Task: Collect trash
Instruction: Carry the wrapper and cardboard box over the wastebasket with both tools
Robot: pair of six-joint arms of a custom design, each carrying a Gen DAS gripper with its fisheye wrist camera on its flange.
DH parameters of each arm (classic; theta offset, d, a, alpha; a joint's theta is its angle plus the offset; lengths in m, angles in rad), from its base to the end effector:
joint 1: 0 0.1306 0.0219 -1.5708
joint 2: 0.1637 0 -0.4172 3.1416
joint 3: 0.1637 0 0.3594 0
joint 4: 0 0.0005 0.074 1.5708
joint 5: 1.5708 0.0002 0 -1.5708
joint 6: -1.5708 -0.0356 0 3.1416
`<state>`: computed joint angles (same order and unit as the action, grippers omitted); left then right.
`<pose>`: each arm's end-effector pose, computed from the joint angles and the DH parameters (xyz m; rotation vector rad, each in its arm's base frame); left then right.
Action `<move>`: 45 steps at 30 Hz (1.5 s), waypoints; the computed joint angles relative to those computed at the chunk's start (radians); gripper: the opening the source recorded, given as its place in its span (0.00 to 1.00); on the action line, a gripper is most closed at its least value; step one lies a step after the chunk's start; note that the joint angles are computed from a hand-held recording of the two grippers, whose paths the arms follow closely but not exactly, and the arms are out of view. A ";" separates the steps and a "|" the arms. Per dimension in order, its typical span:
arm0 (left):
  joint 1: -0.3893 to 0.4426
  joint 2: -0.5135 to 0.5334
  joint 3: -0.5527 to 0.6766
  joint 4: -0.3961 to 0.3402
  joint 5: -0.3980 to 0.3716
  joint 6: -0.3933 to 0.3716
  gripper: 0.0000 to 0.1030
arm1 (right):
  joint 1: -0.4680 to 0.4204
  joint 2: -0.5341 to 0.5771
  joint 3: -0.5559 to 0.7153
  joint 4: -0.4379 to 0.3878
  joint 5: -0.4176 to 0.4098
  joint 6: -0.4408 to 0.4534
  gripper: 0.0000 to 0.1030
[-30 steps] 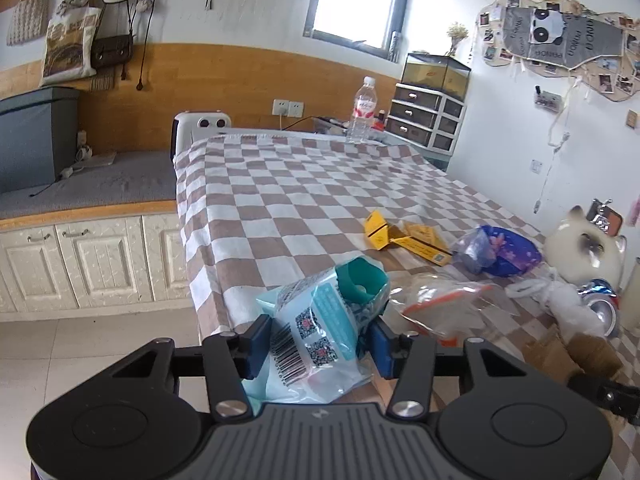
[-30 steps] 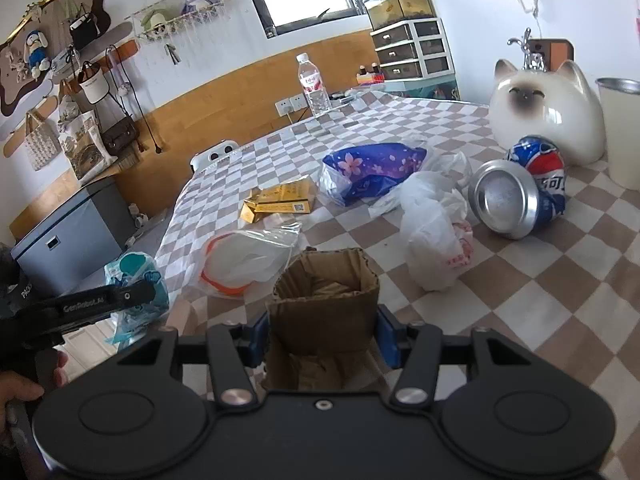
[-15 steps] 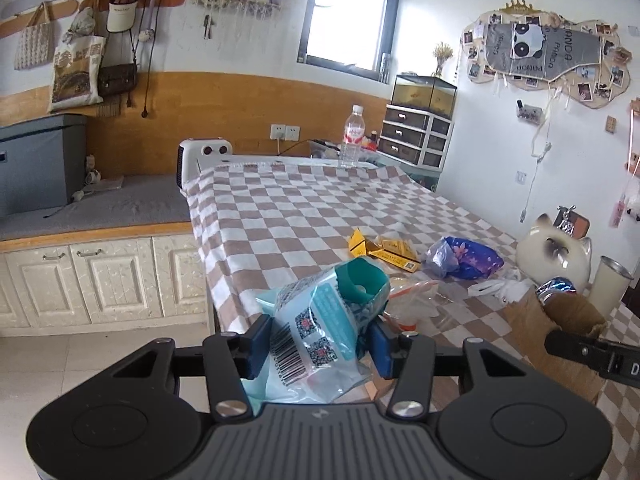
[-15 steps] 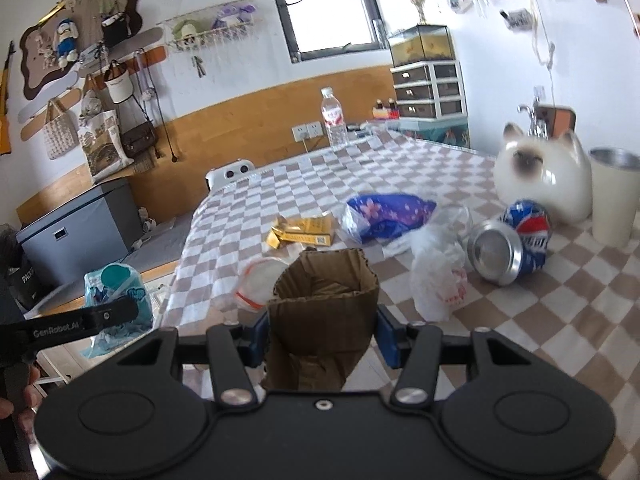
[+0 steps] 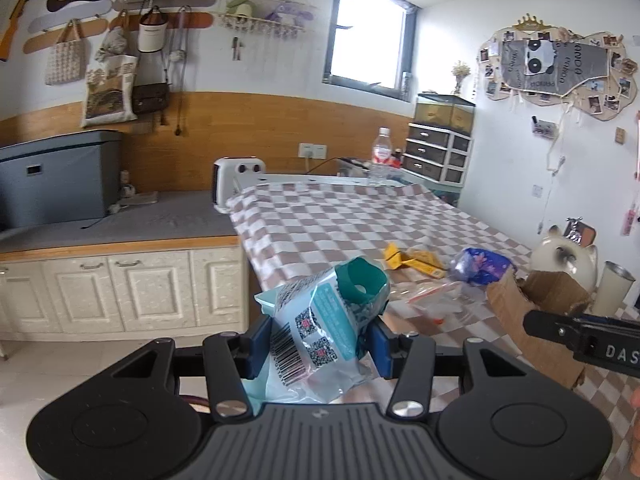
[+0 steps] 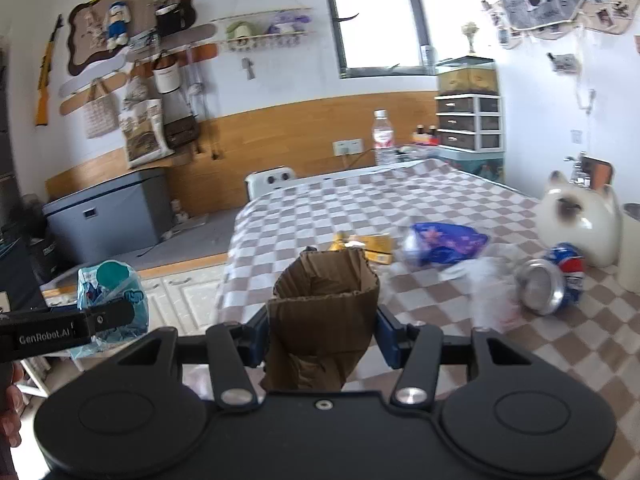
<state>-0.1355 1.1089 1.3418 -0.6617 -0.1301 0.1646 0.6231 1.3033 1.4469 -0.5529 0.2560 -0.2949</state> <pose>0.3457 -0.0430 0.5667 -0.1125 1.9931 -0.0631 0.3578 0.2454 0.5536 -0.1581 1.9759 0.3464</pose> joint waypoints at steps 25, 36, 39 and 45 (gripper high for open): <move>0.369 -0.011 -0.018 -0.129 0.129 -0.061 0.50 | 0.159 0.309 0.312 -0.141 -0.183 0.033 0.53; 0.430 0.152 0.065 -0.232 0.146 -0.081 0.50 | 0.136 0.573 0.662 -0.383 -0.340 0.070 0.53; 0.453 0.185 0.068 -0.233 0.153 -0.078 0.50 | 0.133 0.668 0.794 -0.468 -0.374 0.075 0.53; 0.500 0.274 0.105 -0.281 0.178 -0.060 0.50 | 0.140 0.852 1.050 -0.639 -0.414 0.034 0.53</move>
